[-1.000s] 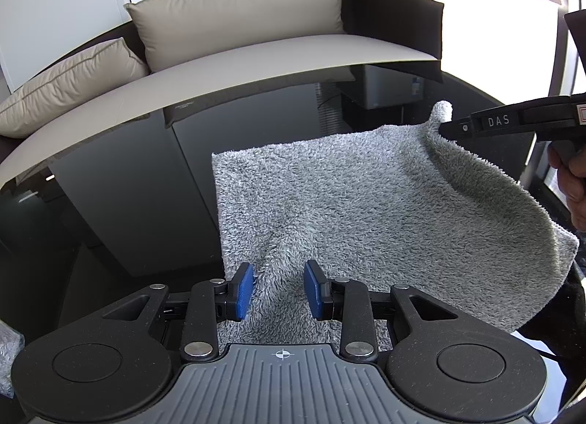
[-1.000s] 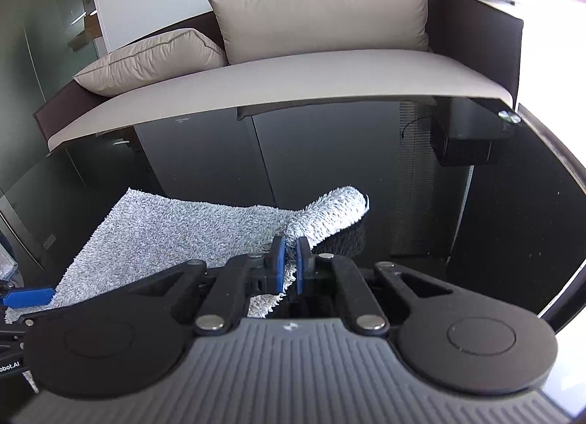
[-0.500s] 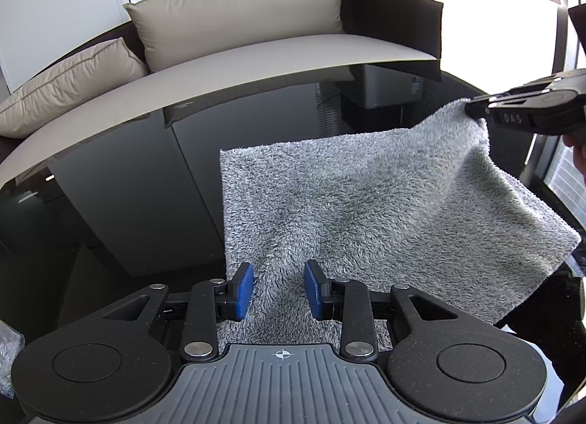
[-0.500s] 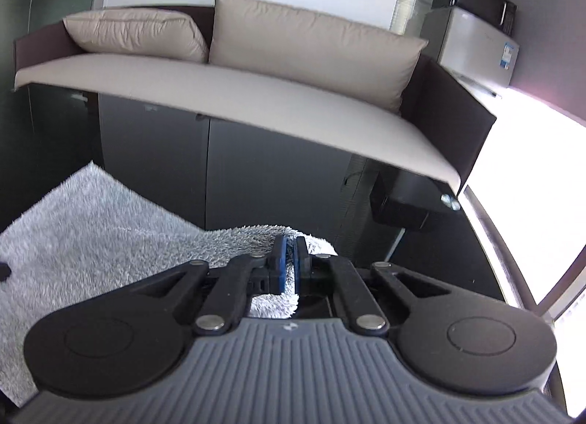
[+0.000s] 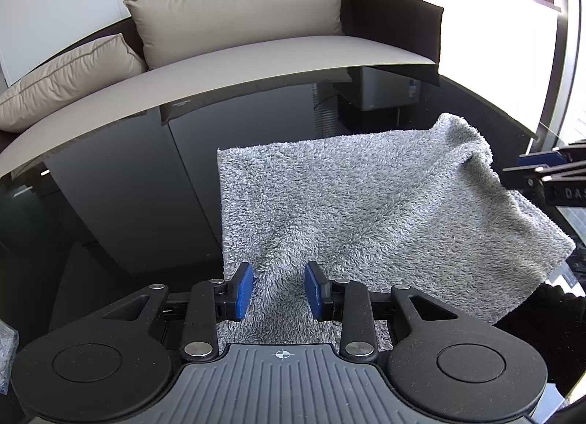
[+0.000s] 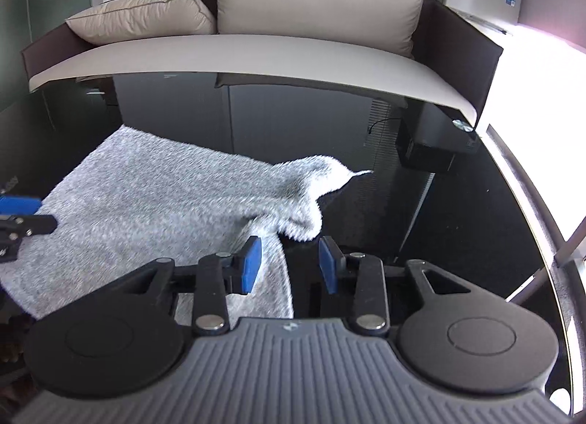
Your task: Fold towel
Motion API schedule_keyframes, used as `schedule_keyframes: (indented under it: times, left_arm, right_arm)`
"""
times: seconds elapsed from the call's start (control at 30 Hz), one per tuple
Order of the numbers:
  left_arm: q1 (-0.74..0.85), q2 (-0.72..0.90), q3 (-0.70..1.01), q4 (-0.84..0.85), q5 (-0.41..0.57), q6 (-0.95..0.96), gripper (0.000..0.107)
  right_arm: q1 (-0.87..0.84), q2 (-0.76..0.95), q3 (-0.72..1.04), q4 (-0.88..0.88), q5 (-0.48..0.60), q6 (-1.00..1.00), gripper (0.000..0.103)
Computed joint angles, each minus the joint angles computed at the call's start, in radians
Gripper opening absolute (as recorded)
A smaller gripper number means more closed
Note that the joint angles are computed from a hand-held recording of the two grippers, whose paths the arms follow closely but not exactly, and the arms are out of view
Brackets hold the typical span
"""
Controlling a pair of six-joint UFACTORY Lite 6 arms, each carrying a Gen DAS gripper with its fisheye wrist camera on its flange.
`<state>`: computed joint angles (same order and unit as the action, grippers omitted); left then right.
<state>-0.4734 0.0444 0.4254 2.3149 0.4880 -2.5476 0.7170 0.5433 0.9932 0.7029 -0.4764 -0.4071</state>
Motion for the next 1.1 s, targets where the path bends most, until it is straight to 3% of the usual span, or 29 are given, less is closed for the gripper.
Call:
schedule_keyframes:
  times: [0.17, 0.4, 0.53, 0.6, 0.7, 0.9, 1.1]
  left_arm:
    - [-0.006, -0.018, -0.021, -0.017, 0.011, -0.004, 0.039]
    - [0.013, -0.093, -0.085, -0.048, 0.007, 0.003, 0.040]
    - [0.037, -0.139, -0.119, -0.041, -0.013, -0.004, 0.039]
    - [0.040, -0.150, -0.129, -0.034, -0.021, -0.013, 0.032]
    - [0.019, -0.169, -0.142, -0.053, -0.024, -0.001, 0.017]
    - [-0.093, -0.185, -0.165, -0.173, 0.018, 0.056, 0.008]
    - [-0.196, -0.184, -0.175, -0.312, 0.079, 0.123, 0.008]
  right_arm:
    - [0.041, -0.032, -0.062, 0.119, -0.013, -0.047, 0.040]
    - [0.090, -0.073, -0.149, 0.154, -0.077, -0.034, 0.039]
    - [0.108, -0.090, -0.170, 0.170, -0.080, -0.010, 0.017]
    - [0.119, -0.095, -0.175, 0.196, -0.083, -0.027, 0.005]
    - [0.141, -0.108, -0.196, 0.254, -0.106, -0.046, 0.004]
    - [0.153, -0.155, -0.260, 0.316, -0.136, -0.020, 0.004]
    - [0.186, -0.224, -0.337, 0.357, -0.133, 0.017, 0.004]
